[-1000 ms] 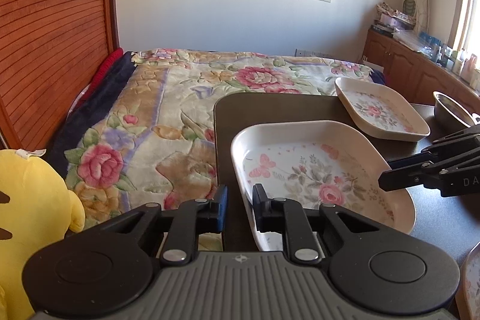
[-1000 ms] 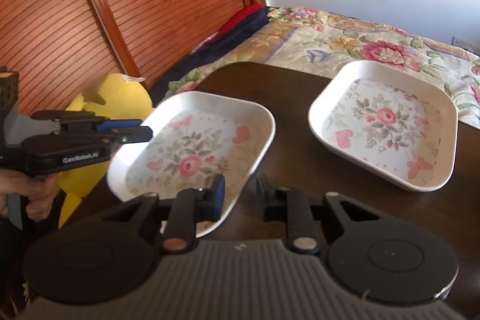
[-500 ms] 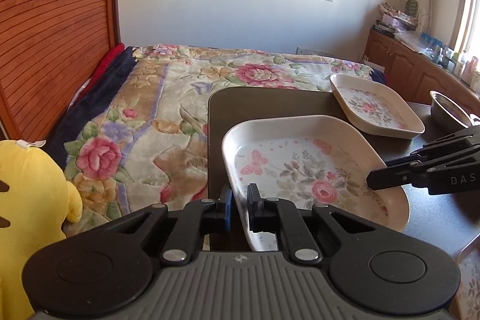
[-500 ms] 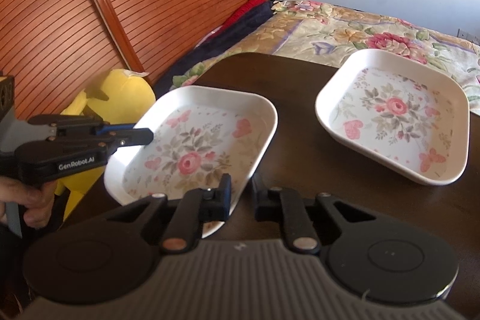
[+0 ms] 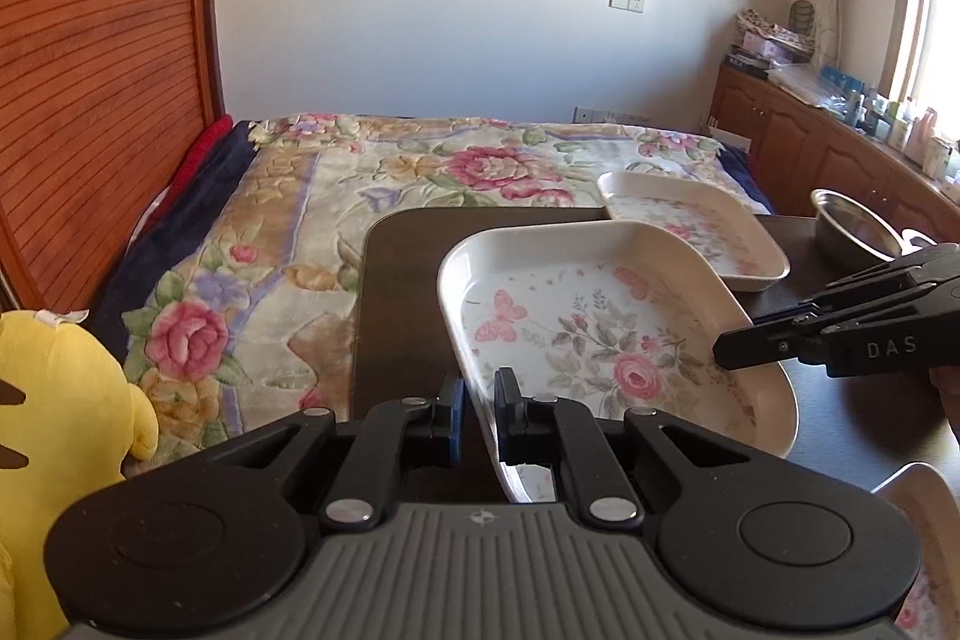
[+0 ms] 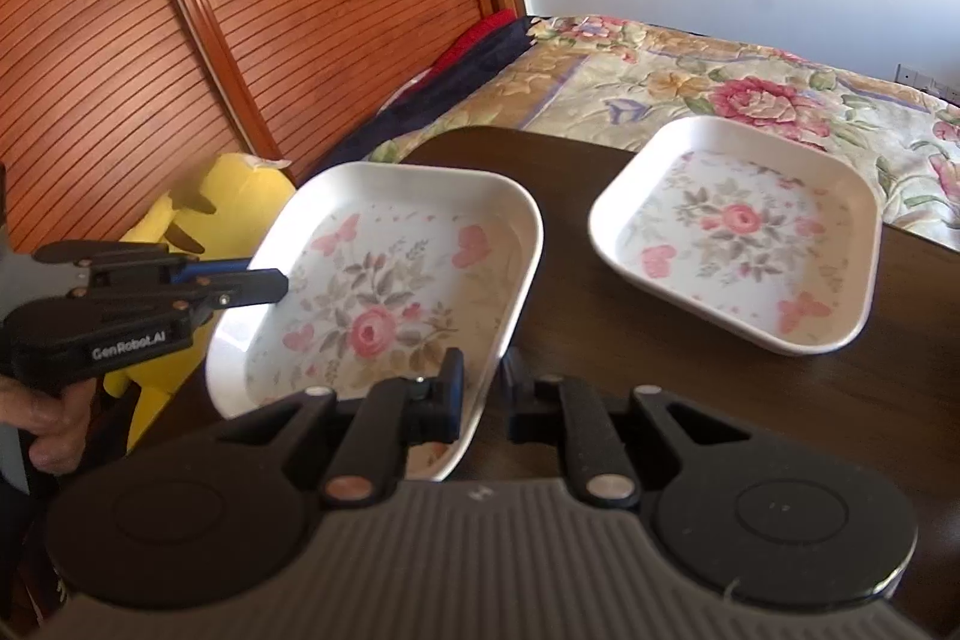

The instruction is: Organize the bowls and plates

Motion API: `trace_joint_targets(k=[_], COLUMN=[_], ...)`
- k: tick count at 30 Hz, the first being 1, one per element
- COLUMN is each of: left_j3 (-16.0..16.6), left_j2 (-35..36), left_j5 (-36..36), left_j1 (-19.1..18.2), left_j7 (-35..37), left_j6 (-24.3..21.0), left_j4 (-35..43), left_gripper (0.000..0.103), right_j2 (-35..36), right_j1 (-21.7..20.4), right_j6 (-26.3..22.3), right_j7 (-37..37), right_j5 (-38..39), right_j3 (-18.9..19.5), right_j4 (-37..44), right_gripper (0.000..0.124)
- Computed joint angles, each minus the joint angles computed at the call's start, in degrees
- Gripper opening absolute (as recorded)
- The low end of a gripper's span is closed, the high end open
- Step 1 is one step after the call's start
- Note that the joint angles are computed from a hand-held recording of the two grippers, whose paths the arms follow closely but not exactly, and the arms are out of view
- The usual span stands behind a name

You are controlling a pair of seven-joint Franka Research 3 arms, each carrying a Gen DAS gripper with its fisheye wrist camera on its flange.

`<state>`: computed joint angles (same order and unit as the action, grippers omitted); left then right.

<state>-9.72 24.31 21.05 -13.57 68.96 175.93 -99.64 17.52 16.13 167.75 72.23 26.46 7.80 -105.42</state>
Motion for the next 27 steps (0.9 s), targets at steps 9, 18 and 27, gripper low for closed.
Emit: trace_joint_targets(k=[9,18,27], left_j3=[2.7,3.7,4.2], left_j2=[-2.8,-5.1,-7.5], left_j5=[3.8,8.6,14.1], left_j1=[-4.3,-7.2,-9.4], left_j7=[-3.7,-8.1,-13.0], left_j6=[-0.3,-0.5,-0.2], left_j4=[-1.6,-3.5,-5.8], left_gripper=[0.011,0.011,0.012], right_j2=[-5.4,-11.1,-16.8], right_j1=[-1.2,-1.0,0.2], right_j6=[2.1,4.0,5.8], right_j7=[-2.3,-5.1,-7.8], right_j5=[2.6,5.8,8.4], right_j3=[0.4,-0.4,-2.0], right_j4=[-5.9,-12.4,-19.0], right_gripper=[0.011,0.011,0.011])
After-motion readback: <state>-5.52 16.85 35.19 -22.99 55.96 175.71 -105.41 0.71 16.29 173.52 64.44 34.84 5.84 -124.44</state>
